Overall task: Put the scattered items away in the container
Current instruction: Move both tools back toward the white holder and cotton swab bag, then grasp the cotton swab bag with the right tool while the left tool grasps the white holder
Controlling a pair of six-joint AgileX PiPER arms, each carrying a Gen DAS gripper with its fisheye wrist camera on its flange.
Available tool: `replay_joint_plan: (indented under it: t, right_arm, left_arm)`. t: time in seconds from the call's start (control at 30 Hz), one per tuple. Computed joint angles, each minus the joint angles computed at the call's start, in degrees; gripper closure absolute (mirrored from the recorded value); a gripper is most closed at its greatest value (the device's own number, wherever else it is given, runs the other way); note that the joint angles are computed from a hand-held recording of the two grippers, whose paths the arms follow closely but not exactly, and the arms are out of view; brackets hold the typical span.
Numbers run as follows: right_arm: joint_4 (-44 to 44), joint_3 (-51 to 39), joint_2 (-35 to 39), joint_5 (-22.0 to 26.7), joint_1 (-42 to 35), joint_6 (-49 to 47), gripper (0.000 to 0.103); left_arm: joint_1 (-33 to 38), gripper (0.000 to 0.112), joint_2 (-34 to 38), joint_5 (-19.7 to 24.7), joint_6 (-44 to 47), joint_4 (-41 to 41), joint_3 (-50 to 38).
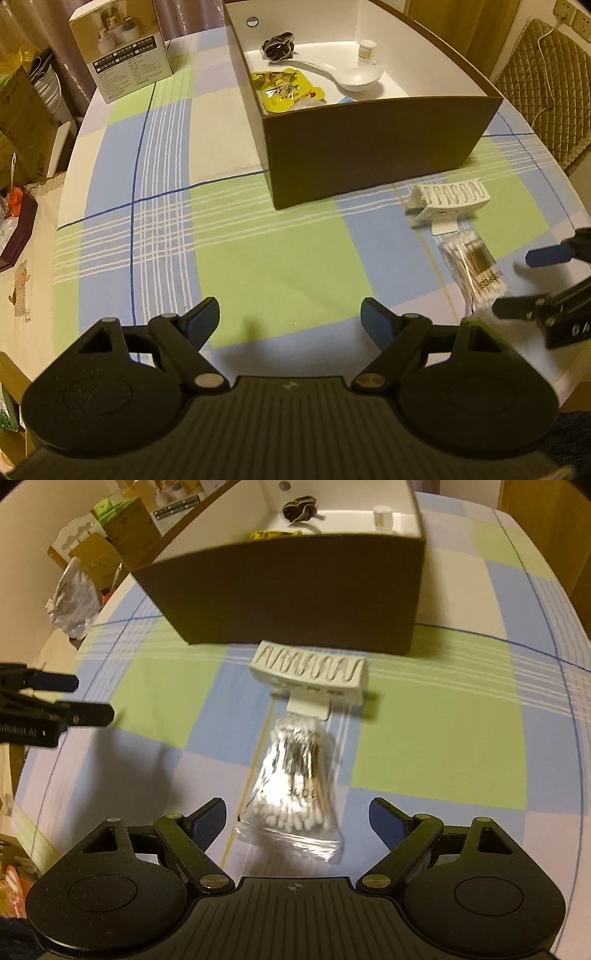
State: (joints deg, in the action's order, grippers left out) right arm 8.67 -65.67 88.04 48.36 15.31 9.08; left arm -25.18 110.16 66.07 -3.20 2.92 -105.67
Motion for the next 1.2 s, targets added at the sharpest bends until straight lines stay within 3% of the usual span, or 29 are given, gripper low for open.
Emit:
replay_joint_plan:
  t: [0.4, 0.43, 0.47, 0.6, 0.9, 1.0, 1.2]
  right_arm:
    - [-0.67, 5.87, -0.54, -10.33, 1.37, -0.13, 0.014]
    - [-2.21, 6.24, -0.32, -10.99, 1.91, 0.51, 0.036]
    - [-2.85, 6.65, -0.14, -11.46, 2.14, 0.23, 0.046]
    - [-5.62, 8.70, -1.51, -12.38, 2.66, -1.08, 0.062]
    - [-2.41, 15.28, -9.78, -7.38, -6.71, -10.59, 0.064]
    - [-1.56, 17.21, -12.32, -6.11, -11.84, -12.36, 0.064]
    - [-2.50, 16.70, -13.15, -4.64, -17.14, -10.87, 0.064]
  left_arm:
    - [2.27, 0.032, 3.01, -0.39, 3.12, -1.18, -2.76]
    - [2.25, 0.032, 3.24, -0.48, 3.59, -1.49, -3.03]
    - [2.14, 0.032, 3.42, -0.59, 3.93, -1.70, -3.20]
    - [1.35, 0.032, 4.31, -0.42, 4.87, -2.20, -4.17]
    - [-0.83, 0.041, 6.16, -0.37, 9.86, -6.51, -6.24]
    - [-1.23, 0.050, 6.64, -1.11, 15.44, -10.86, -6.61]
    - [-4.09, 0.054, 11.00, -1.52, 29.84, -16.03, -13.32]
